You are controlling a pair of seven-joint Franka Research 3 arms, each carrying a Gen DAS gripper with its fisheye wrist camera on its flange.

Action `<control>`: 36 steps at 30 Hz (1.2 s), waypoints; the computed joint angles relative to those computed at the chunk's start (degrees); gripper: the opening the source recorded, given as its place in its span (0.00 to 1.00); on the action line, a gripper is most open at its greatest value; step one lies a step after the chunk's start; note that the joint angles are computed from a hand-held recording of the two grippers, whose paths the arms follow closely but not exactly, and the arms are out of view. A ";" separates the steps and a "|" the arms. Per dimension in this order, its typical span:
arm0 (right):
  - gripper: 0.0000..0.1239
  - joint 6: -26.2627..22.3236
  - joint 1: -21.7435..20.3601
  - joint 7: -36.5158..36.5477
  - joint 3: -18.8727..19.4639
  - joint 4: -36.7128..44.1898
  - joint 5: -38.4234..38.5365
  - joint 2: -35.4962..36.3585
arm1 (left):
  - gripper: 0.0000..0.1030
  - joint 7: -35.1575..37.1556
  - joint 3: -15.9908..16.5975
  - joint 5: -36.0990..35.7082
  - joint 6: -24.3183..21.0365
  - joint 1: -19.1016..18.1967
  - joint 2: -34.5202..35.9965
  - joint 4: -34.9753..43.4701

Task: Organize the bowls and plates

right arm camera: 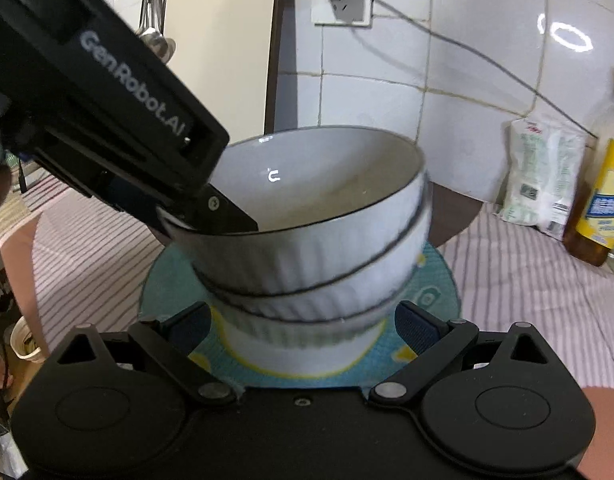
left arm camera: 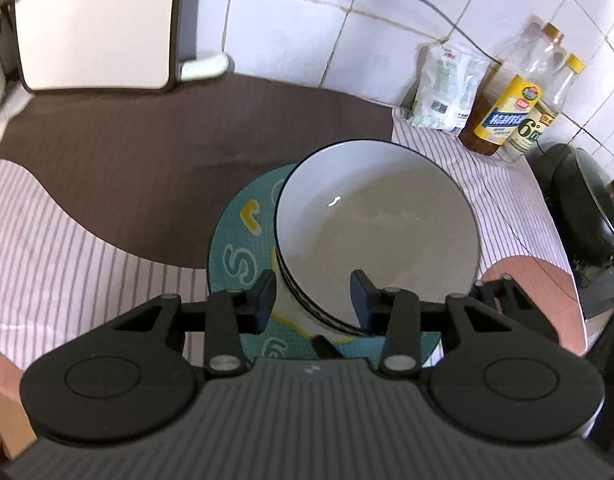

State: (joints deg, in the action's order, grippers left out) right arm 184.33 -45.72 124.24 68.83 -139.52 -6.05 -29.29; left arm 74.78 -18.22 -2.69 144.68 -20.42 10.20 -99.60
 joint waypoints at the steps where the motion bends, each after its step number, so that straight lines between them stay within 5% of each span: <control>1: 0.81 -0.57 2.04 0.37 -1.70 -0.74 0.63 -1.16 | 0.39 0.04 -0.06 0.03 0.38 -0.01 -0.93 -0.79; 14: 0.81 -14.33 23.83 10.14 -21.09 -7.89 0.84 -18.03 | 0.45 -0.86 0.84 1.24 4.49 -2.23 -16.45 -11.41; 27: 0.81 -35.12 34.03 17.04 -28.48 -6.47 -5.73 -28.10 | 0.53 -1.99 2.77 1.74 5.80 -5.37 -27.91 -19.68; 32: 0.83 -43.65 36.48 20.24 -28.14 -4.08 -8.55 -28.92 | 0.66 -3.44 2.82 2.96 6.46 -5.68 -31.36 -22.77; 36: 0.83 -46.03 39.80 22.81 -29.65 -4.28 -9.94 -29.02 | 0.76 -4.04 2.92 4.26 6.96 -6.21 -33.95 -25.45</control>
